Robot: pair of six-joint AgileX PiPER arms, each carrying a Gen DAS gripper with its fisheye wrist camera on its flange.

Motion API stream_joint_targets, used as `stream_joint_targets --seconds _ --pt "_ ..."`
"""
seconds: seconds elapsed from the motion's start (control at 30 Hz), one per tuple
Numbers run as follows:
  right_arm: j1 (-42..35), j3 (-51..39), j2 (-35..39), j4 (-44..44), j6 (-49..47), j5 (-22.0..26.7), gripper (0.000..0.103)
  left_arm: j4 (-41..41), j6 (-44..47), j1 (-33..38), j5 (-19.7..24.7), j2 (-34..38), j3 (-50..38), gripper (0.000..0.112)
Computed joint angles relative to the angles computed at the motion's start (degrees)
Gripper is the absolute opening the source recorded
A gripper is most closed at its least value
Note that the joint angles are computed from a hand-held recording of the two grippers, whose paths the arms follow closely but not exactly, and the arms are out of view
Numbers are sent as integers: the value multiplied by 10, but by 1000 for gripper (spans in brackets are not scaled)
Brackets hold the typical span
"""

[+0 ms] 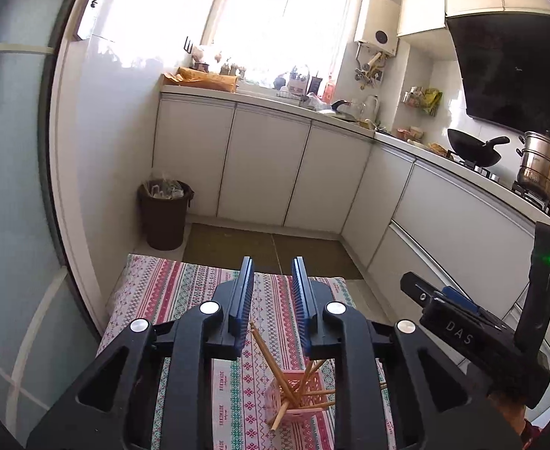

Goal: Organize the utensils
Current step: 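Carry both chopsticks over the pink cup and open both tools to drop them, then lower the left tool to a black chopstick and grasp it while the right tool grasps the other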

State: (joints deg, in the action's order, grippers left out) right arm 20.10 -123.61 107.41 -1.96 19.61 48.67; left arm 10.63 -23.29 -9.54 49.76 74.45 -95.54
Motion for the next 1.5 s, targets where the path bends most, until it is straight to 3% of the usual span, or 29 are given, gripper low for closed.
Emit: stream_joint_targets --seconds 0.13,0.23,0.3,0.4,0.5,0.67,0.77,0.93,1.07,1.23,1.27,1.33,1.37,1.4,1.5 --pt "0 7 -11 -15 4 6 83 -13 7 9 4 -9 7 28" --pt "4 44 -40 -31 10 -10 93 10 -13 -9 5 -27 18 58" --pt "11 69 -64 -55 21 -14 97 67 -62 -41 2 -52 38 77" --pt "27 116 -108 -100 46 -7 97 119 -109 -84 25 -81 49 90" --pt "25 205 -179 -110 67 -26 97 166 -148 -141 64 -110 65 96" --pt "-21 364 -305 -50 35 -13 97 173 -176 -252 154 -155 122 96" --pt "-99 474 -367 61 -44 20 97 132 -164 -305 194 -160 178 96" --pt "-264 641 -399 229 -185 115 97 -38 -70 -296 180 -96 252 96" --pt "-340 725 -400 257 -238 128 97 -107 -39 -299 158 -9 252 96" --pt "-418 762 -388 290 -301 136 97 -111 -22 -303 166 108 185 96" --pt "-428 766 -385 295 -309 136 97 -111 -19 -303 171 130 171 93" --pt "-444 771 -372 305 -327 138 97 -105 -10 -306 176 170 145 75" --pt "-451 775 -367 310 -334 138 97 -107 -1 -306 180 192 131 53" --pt "-454 774 -359 313 -338 139 97 -110 5 -305 188 214 116 38" --pt "-454 772 -342 321 -348 141 97 -110 12 -301 194 261 92 32"
